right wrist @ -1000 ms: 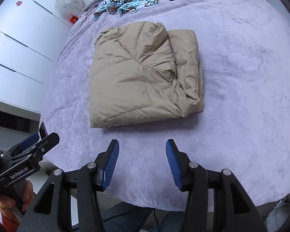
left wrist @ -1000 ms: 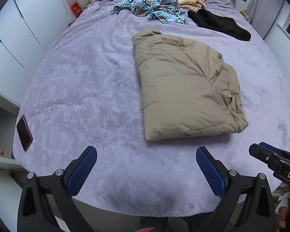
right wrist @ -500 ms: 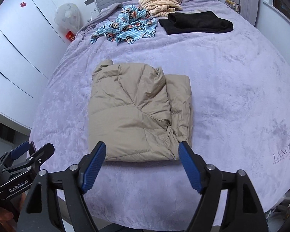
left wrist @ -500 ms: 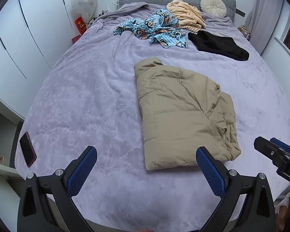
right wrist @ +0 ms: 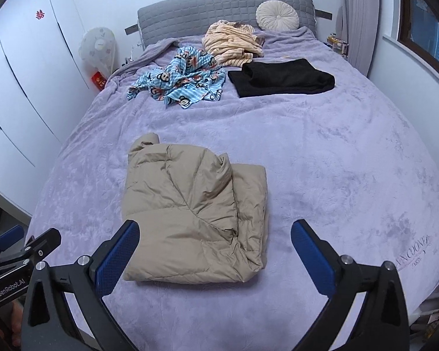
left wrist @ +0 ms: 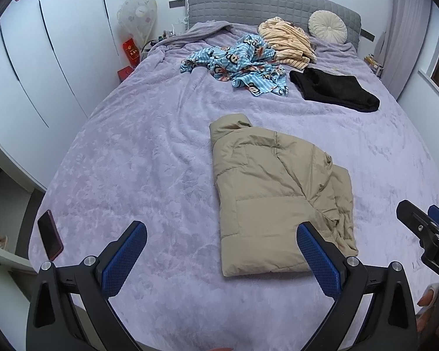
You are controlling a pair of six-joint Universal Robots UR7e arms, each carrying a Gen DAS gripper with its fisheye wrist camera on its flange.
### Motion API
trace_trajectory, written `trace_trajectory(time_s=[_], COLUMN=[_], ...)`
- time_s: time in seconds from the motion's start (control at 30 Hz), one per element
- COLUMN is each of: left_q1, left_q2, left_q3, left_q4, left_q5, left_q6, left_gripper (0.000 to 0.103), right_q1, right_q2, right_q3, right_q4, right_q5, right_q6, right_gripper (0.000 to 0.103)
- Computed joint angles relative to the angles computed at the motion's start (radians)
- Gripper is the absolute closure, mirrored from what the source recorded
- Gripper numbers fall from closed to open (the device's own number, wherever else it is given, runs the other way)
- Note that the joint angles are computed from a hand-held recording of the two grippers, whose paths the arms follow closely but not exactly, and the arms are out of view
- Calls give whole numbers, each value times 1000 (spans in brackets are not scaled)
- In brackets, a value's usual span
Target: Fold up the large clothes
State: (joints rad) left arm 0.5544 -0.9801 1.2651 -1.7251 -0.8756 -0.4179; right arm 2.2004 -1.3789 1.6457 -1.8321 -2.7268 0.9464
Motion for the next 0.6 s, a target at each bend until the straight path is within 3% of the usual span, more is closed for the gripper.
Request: trace_trajectory(time_s=[0.6], left_q1=[-11], left_q2=[-11], left_q3=[5], left_q4=[-18], left_q5=[23], left_q6=[-10], left_gripper=[1], right_q1=[13], right_q2=[12], right_q3=[-40], right_q4=[22], right_q5=[24], right_q6=[-13], right_gripper=[0])
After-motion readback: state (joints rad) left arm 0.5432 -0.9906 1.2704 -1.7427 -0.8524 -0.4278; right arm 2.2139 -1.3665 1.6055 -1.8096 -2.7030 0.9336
